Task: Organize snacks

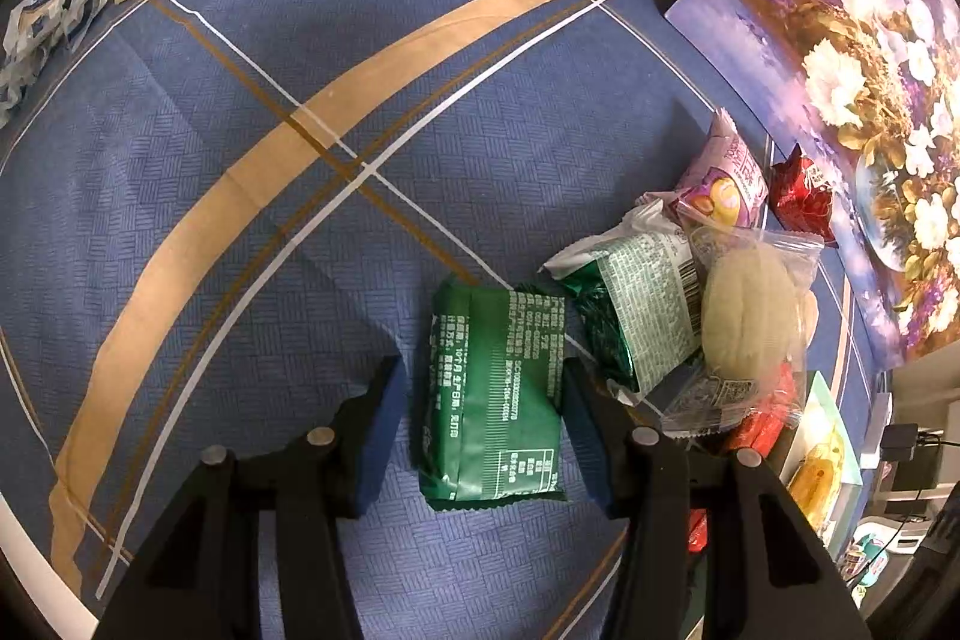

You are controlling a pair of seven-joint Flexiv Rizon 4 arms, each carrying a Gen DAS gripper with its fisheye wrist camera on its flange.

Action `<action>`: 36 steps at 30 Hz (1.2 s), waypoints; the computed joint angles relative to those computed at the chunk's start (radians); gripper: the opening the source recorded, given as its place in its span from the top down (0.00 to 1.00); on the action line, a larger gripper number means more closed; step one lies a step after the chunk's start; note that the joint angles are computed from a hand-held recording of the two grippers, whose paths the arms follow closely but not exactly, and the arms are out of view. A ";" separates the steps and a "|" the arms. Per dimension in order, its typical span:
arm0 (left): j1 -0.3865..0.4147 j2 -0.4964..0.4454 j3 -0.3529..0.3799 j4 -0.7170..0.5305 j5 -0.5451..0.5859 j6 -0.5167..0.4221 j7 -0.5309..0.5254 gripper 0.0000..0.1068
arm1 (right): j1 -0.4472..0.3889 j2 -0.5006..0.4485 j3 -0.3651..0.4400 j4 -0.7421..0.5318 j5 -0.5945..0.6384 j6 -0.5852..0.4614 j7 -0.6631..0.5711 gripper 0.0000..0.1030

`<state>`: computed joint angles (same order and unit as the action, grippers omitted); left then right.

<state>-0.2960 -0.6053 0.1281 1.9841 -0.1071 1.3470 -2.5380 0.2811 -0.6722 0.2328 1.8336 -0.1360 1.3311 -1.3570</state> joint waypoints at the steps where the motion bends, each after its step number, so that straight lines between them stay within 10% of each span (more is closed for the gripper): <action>1: -0.001 0.000 0.001 -0.002 0.000 -0.002 -0.001 0.50 | 0.011 0.001 -0.015 0.001 -0.005 -0.001 0.012 0.51; 36: -0.024 -0.029 0.008 -0.087 0.050 -0.093 -0.033 0.50 | -0.006 0.015 0.018 -0.032 0.074 -0.142 0.072 0.52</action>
<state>-0.3200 -0.6346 0.1358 1.8971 -0.0574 1.2543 -2.5709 0.2751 -0.6575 0.2512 1.8015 -0.0622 1.1891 -1.2848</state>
